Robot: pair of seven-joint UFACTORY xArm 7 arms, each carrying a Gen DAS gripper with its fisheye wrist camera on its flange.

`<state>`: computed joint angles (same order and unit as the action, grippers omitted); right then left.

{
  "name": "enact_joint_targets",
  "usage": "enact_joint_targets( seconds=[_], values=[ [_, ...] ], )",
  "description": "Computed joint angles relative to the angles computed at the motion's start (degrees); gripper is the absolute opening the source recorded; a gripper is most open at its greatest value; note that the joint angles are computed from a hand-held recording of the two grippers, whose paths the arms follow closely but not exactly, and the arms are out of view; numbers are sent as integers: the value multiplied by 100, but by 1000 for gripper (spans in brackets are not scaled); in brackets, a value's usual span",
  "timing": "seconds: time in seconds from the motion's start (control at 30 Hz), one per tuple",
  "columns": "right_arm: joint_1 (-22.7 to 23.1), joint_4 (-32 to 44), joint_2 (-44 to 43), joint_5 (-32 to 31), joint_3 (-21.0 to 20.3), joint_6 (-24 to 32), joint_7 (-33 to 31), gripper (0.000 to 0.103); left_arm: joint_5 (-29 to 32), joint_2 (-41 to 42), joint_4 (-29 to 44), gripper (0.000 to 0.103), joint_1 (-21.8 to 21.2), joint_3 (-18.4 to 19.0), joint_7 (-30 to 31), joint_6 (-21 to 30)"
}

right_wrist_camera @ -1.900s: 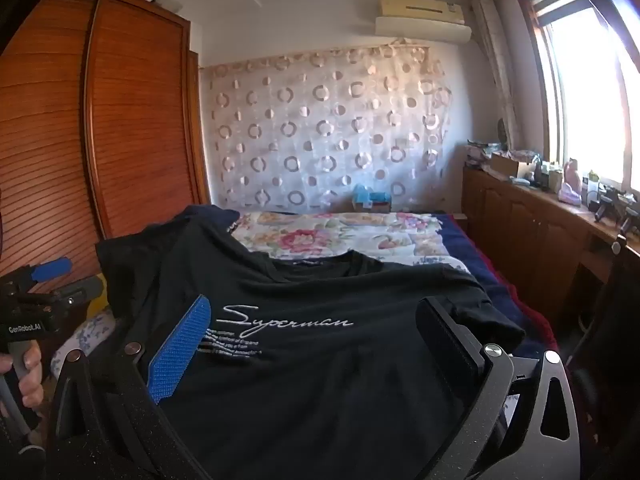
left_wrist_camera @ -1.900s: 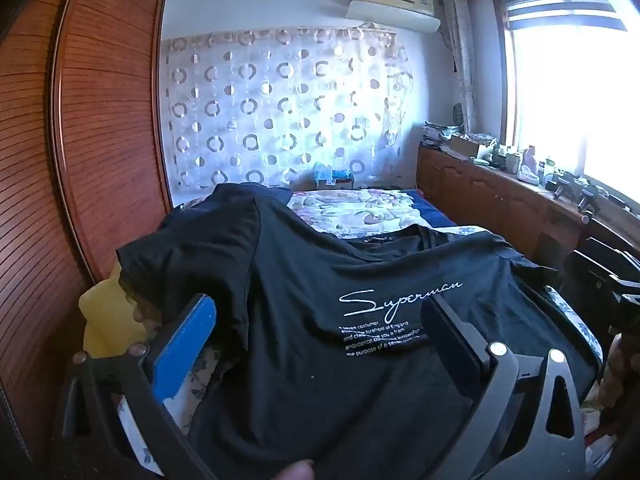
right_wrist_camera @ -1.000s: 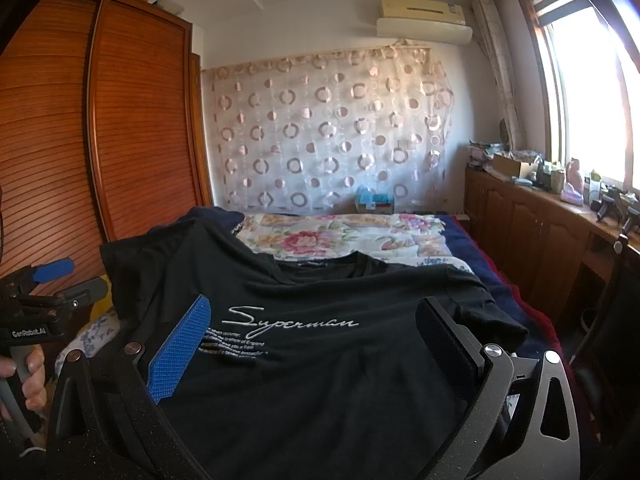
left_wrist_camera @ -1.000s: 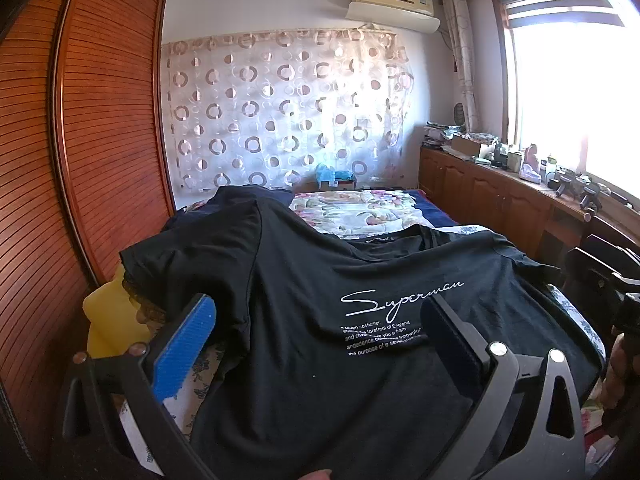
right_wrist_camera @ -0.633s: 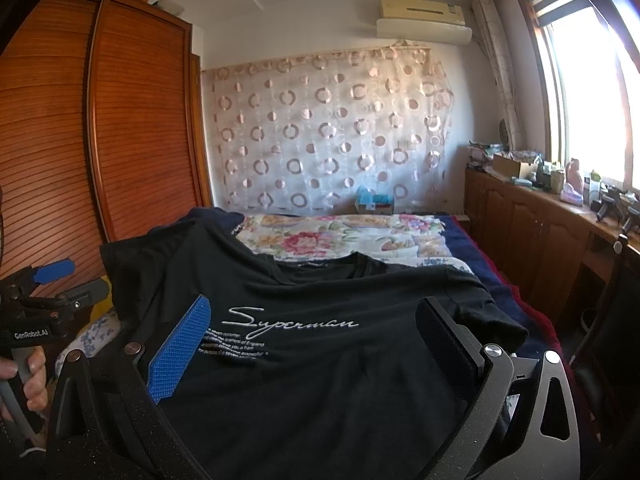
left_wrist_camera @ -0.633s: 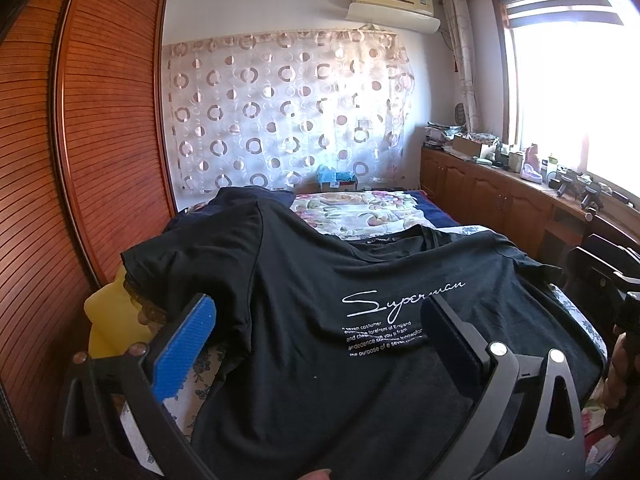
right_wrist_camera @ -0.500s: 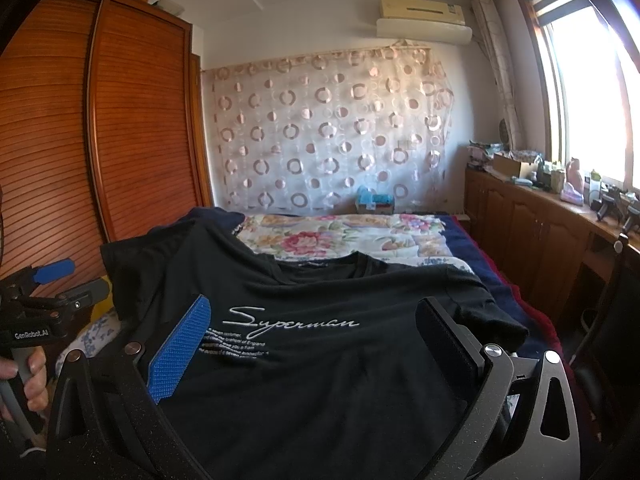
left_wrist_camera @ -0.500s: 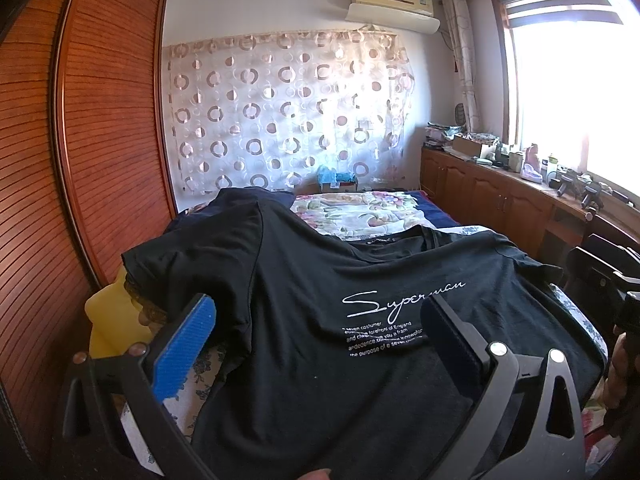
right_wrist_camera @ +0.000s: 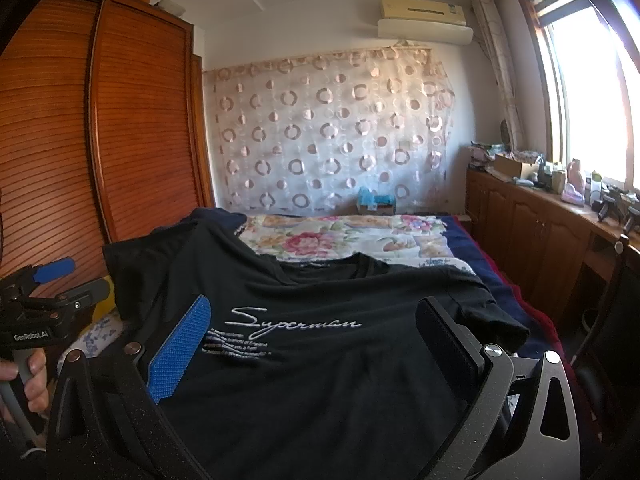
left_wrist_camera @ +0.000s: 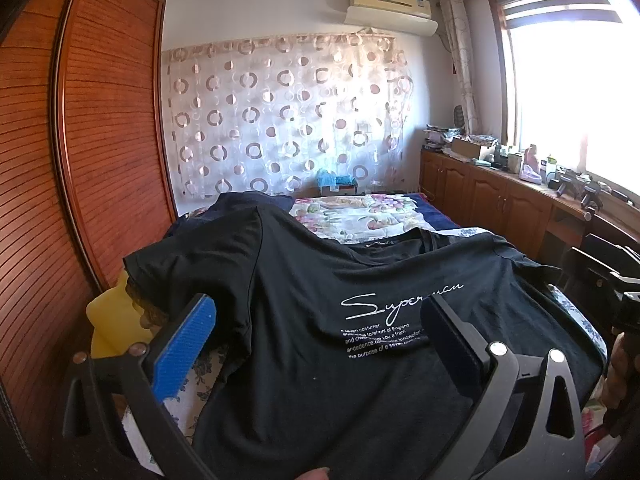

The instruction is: Fold small clothes

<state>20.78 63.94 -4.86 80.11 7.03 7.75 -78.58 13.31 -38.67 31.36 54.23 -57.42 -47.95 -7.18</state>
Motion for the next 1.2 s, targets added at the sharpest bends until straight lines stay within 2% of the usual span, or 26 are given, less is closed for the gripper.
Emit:
enact_joint_targets(
  seconds=[0.9,0.93,1.2],
  values=[
    [-10,34,32,68,27,-9,-64,103,-9,-95,-13,103,26,-70,-54,0],
    [-13,32,32,66,26,-12,-61,103,30,-15,36,103,-20,67,29,32],
    [13,37,32,6,34,-35,14,103,22,-27,37,103,-14,61,34,34]
  ],
)
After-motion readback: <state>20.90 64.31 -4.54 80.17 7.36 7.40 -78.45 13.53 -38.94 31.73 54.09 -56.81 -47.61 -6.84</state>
